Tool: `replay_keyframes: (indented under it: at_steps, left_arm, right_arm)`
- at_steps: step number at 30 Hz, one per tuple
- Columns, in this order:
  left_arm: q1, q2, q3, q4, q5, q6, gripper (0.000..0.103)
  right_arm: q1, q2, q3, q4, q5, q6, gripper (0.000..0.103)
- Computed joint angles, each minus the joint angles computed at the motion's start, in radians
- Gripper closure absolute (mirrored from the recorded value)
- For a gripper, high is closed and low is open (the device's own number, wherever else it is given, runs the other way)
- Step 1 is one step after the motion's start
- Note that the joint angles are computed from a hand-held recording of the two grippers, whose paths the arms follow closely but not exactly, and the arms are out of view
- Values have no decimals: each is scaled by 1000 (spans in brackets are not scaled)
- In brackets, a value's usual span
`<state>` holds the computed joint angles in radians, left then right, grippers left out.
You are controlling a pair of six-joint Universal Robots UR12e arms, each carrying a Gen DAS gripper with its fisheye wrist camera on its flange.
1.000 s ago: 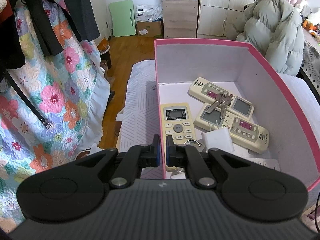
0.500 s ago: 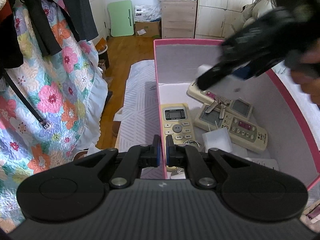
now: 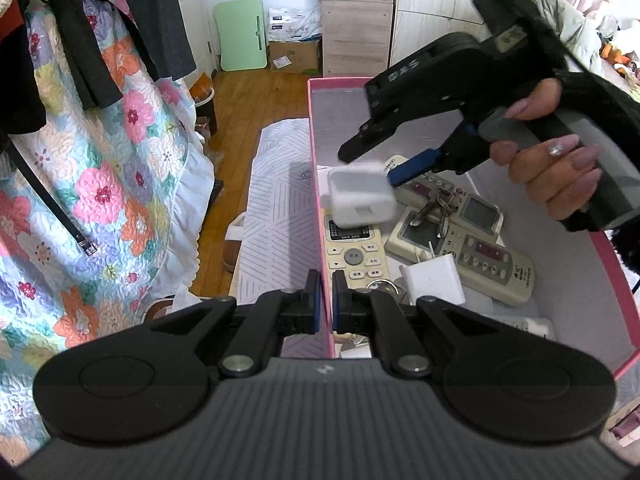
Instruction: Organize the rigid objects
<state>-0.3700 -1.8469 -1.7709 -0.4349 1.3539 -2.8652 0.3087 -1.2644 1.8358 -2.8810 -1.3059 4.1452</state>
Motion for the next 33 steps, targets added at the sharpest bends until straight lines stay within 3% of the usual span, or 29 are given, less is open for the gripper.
replay_keyframes:
  at_steps: [4, 7, 11, 17, 23, 28, 33]
  left_arm:
    - [-2, 2, -1, 2, 5, 0, 99]
    - [-1, 4, -3, 2, 5, -2, 98]
    - [1, 13, -11, 17, 6, -13, 98]
    - [3, 39, -34, 45, 13, -35, 98]
    - [4, 64, -53, 69, 21, -81, 98]
    - [-2, 104, -82, 99, 23, -74, 97]
    - [-12, 143, -114, 132, 20, -78, 97]
  right_arm:
    - [0, -36, 32, -71, 22, -28, 40]
    - [22, -84, 53, -71, -18, -107, 39]
    - [83, -161, 76, -4, -165, -229, 40]
    - [162, -231, 137, -61, -344, -279, 40]
    - [226, -256, 174, -155, -515, -321, 40]
    - [273, -267, 199, -219, -622, -330, 40]
    - [343, -252, 188, -221, -787, -351, 40]
